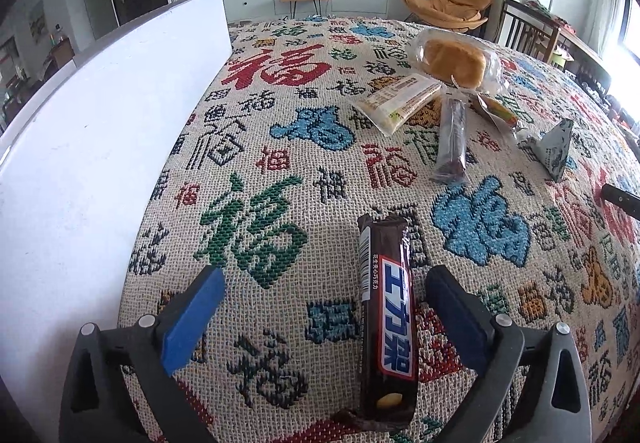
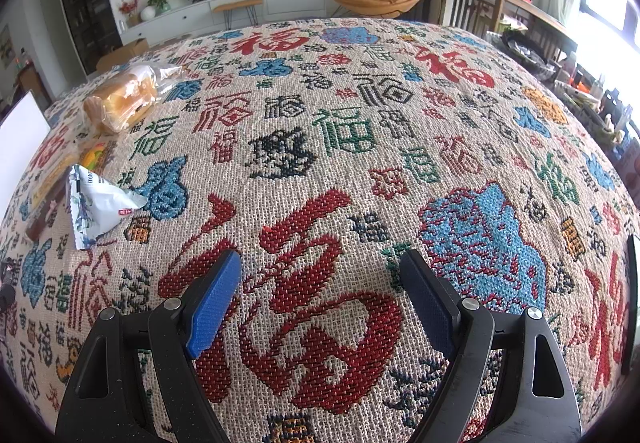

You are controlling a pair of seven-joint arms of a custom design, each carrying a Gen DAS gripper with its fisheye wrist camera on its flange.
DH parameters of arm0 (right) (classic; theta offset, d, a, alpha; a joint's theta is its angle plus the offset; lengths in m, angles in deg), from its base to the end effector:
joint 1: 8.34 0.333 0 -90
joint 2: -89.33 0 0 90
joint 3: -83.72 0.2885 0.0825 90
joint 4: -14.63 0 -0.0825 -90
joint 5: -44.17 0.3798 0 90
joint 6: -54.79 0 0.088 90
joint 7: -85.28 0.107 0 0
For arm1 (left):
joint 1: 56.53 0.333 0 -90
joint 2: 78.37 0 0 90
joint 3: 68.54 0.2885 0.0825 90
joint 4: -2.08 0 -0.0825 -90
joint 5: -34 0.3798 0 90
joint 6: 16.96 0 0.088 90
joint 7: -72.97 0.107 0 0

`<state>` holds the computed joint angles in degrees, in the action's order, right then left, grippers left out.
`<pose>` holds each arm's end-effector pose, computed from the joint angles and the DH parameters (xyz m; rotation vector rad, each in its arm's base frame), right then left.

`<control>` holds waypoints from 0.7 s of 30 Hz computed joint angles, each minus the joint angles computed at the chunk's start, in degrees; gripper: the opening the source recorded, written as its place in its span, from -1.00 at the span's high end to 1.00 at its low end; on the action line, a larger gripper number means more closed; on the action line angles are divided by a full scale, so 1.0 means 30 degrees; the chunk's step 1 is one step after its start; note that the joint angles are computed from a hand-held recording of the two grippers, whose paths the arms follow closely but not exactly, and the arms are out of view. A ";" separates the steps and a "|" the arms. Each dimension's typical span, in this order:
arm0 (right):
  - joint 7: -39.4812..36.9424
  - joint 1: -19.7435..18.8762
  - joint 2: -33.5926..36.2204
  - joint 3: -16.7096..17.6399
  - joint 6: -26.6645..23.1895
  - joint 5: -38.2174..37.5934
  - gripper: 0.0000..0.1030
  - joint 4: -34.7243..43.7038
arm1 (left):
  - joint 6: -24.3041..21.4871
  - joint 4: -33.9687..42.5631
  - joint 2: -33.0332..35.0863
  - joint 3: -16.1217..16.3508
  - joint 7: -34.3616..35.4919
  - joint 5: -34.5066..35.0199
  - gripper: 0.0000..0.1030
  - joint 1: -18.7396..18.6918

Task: Organize snacks
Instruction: 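Align the open left tool fingers around the brown chocolate bar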

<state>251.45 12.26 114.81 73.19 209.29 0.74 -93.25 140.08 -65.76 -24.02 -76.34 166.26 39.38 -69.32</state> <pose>0.6304 0.1430 0.2850 -1.4109 2.3384 -0.7401 0.7426 -0.2435 0.2682 -1.4966 2.2581 -0.7173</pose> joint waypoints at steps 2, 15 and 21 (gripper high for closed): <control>0.0014 0.0027 0.0003 -0.0019 -0.0042 -0.0012 -0.65 0.0011 | -0.0091 0.0099 0.0057 -0.0041 -0.0035 -0.0051 -0.99 0.0032; 0.0029 0.0026 -0.0005 -0.0015 -0.0044 -0.0021 -0.65 0.0002 | -0.0089 0.0141 0.0095 -0.0073 0.0021 -0.0078 -1.00 0.0061; 0.0032 0.0030 -0.0011 -0.0015 -0.0065 -0.0029 -0.65 0.0001 | -0.0038 0.0057 0.0061 -0.0099 0.0058 -0.0105 -1.00 0.0089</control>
